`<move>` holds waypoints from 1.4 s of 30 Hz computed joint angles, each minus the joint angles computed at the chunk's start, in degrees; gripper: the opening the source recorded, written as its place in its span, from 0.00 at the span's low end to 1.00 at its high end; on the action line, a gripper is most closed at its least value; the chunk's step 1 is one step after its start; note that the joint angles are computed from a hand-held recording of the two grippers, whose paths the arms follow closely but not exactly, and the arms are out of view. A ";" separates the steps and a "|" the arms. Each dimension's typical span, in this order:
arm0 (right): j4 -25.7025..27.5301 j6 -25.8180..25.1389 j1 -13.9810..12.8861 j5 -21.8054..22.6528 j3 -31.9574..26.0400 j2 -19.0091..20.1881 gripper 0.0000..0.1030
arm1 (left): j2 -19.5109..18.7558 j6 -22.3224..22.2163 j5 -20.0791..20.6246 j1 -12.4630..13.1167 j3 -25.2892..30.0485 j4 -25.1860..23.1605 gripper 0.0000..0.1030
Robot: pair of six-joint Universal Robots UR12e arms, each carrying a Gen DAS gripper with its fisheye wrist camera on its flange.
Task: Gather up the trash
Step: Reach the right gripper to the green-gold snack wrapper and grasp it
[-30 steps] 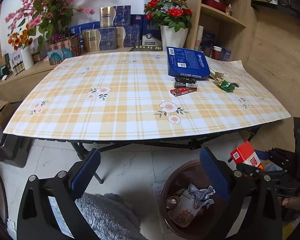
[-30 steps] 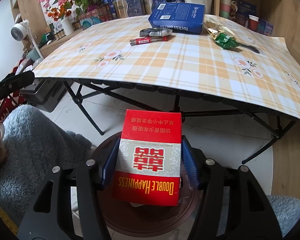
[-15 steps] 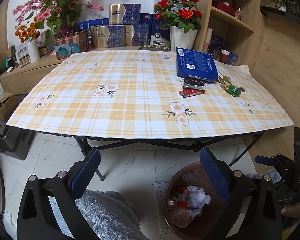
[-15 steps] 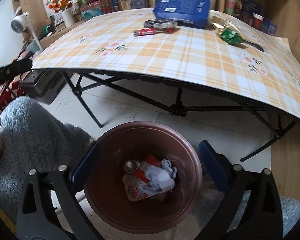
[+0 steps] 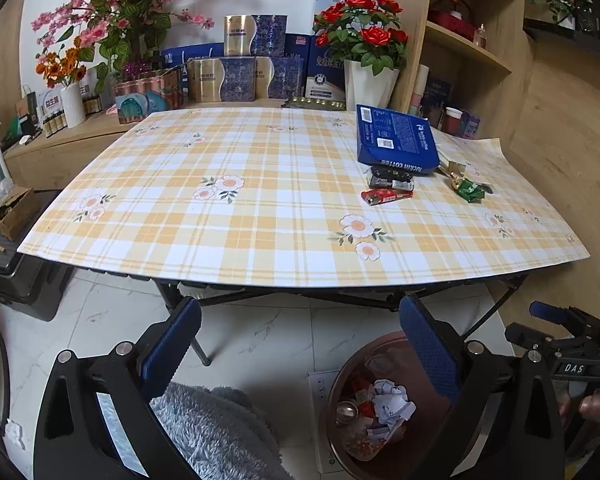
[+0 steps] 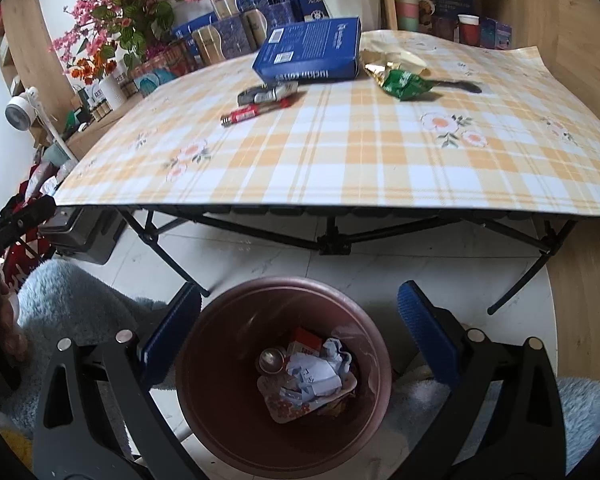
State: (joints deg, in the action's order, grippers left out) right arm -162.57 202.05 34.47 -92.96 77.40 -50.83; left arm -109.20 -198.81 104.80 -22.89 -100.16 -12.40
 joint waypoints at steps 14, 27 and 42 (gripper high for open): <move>-3.04 -8.69 -2.25 -2.76 -2.28 -0.70 0.94 | -2.90 3.42 0.72 0.68 5.58 3.83 0.94; 5.78 -13.51 -4.86 -5.22 -12.52 3.68 0.94 | -7.16 5.43 -1.83 1.65 11.85 3.10 0.94; 12.85 -16.76 -6.84 -4.13 -31.69 15.44 0.85 | -10.59 1.48 -4.21 3.04 16.16 -2.74 0.94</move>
